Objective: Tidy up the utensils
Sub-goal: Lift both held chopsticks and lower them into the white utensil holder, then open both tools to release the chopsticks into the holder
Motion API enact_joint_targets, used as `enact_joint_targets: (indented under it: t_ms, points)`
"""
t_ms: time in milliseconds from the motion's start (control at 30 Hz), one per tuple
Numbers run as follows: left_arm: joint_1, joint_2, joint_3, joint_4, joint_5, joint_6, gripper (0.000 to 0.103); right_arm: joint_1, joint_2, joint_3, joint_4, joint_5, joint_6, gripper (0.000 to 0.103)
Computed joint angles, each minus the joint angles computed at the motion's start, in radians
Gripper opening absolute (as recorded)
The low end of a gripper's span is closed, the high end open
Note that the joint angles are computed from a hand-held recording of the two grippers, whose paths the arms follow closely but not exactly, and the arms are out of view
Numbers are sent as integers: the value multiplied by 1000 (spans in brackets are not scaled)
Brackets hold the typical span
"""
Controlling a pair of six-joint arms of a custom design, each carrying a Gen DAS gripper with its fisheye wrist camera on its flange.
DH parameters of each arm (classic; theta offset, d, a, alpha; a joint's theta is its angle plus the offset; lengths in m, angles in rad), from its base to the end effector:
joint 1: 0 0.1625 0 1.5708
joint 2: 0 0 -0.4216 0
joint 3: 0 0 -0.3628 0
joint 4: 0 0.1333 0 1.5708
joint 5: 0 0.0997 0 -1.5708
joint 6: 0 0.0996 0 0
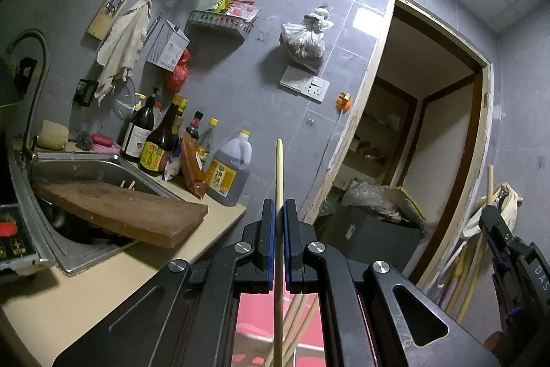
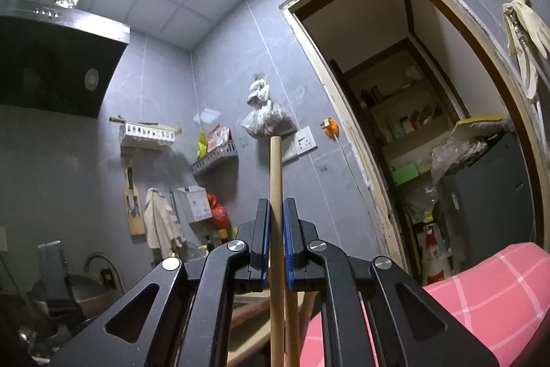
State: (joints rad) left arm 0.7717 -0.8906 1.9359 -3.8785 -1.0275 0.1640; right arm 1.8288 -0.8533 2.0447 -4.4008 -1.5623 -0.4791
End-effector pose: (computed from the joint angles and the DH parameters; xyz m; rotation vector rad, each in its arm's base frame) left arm -0.2715 -0.5220 0.2455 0.6786 2.3536 -1.8755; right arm 0.2583 -0.4533 0.2494 0.7453 -1.9041 2.1760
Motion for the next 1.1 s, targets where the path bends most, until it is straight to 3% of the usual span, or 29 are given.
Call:
enact_joint_targets:
  t_ms: [567, 1100]
  points:
    - [-30, -3, 98, 24, 44, -3, 3, 36, -38, 87, 112, -180, -44, 6]
    - [-43, -39, 147, 139, 60, -56, 5, 40, -65, 142, 170, -240, -17, 7]
